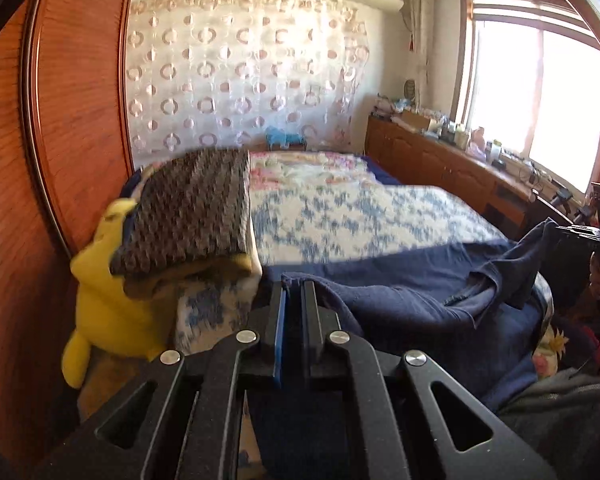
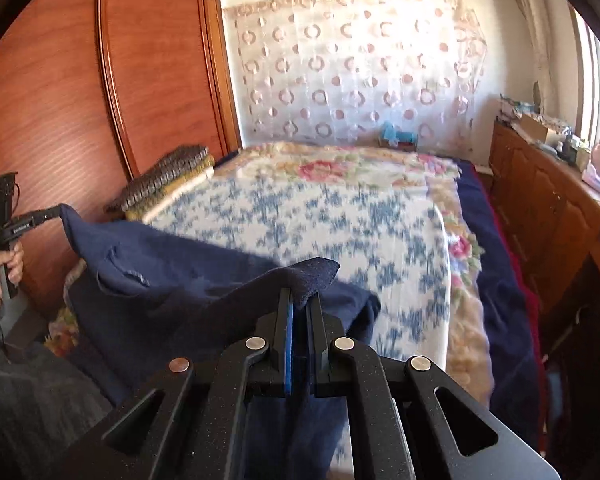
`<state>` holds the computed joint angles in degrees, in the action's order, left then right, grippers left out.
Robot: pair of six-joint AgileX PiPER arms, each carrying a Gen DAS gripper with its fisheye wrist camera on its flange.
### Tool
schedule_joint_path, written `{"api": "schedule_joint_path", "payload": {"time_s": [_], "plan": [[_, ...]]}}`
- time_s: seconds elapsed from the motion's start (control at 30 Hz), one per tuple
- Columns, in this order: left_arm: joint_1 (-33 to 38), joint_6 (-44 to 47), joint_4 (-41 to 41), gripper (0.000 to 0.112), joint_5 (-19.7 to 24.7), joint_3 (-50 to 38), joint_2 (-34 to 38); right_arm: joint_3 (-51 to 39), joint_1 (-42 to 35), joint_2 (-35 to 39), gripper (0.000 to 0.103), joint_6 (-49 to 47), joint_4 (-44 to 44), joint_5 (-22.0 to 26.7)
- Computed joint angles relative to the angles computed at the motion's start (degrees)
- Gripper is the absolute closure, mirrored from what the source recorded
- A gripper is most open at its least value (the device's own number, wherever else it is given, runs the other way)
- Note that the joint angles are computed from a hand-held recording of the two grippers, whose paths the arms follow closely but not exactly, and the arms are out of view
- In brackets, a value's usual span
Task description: Fold small clothes
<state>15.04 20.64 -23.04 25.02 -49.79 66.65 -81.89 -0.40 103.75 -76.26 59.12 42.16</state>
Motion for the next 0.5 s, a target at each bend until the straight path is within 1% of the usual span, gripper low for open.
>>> {"api": "schedule_joint_path", "payload": {"time_s": [0.07, 0.13, 0.2, 0.23, 0.27, 0.33, 0.4, 0.43, 0.47, 0.5], "plan": [[0.6, 1.9, -2.0, 0.105, -1.1, 2.2, 1.1, 0.9, 1.3, 0.0, 0.098, 2.7, -3.8, -1.7], [0.0, 0.3, -0.5, 0.105, -2.4, 3.5, 1.7, 1.7, 2.3, 0.7, 0.098, 5.0, -6.3, -3.4], [0.5, 1.8, -2.2, 0.104, -2.8, 4.6, 1.5, 2.5, 2.7, 0.9, 0.098, 6.6, -7.8, -4.7], [0.7, 2.9, -3.6, 0.102, -2.8, 4.9, 1.6, 3.0, 2.8, 0.7, 0.098, 6.6, -7.8, -5.2], [0.8, 3.2, -4.0, 0.099, -2.9, 5.1, 1.5, 3.2, 2.9, 0.5, 0.098, 7.1, -8.0, -5.4], [0.0, 1.0, -1.9, 0.097, -3.4, 5.1, 1.1, 3.3, 3.0, 0.1, 0.098, 8.2, -8.8, -5.3], [-0.4, 0.9, -2.0, 0.094, -3.5, 5.1, 0.1, 1.5, 3.5, 0.6, 0.098, 10.3, -10.6, -4.9], [-0.4, 1.2, -2.0, 0.09, -3.6, 5.2, -0.5, 0.6, 3.8, 1.1, 0.098, 10.8, -11.1, -4.8], [-0.6, 0.8, -1.3, 0.082, -4.0, 5.2, -1.0, 0.6, 3.9, 0.4, 0.098, 11.2, -11.6, -4.6], [-1.1, -0.2, -0.1, 0.077, -4.5, 5.2, -1.6, 0.7, 3.9, 0.1, 0.097, 11.0, -11.6, -4.5]]}}
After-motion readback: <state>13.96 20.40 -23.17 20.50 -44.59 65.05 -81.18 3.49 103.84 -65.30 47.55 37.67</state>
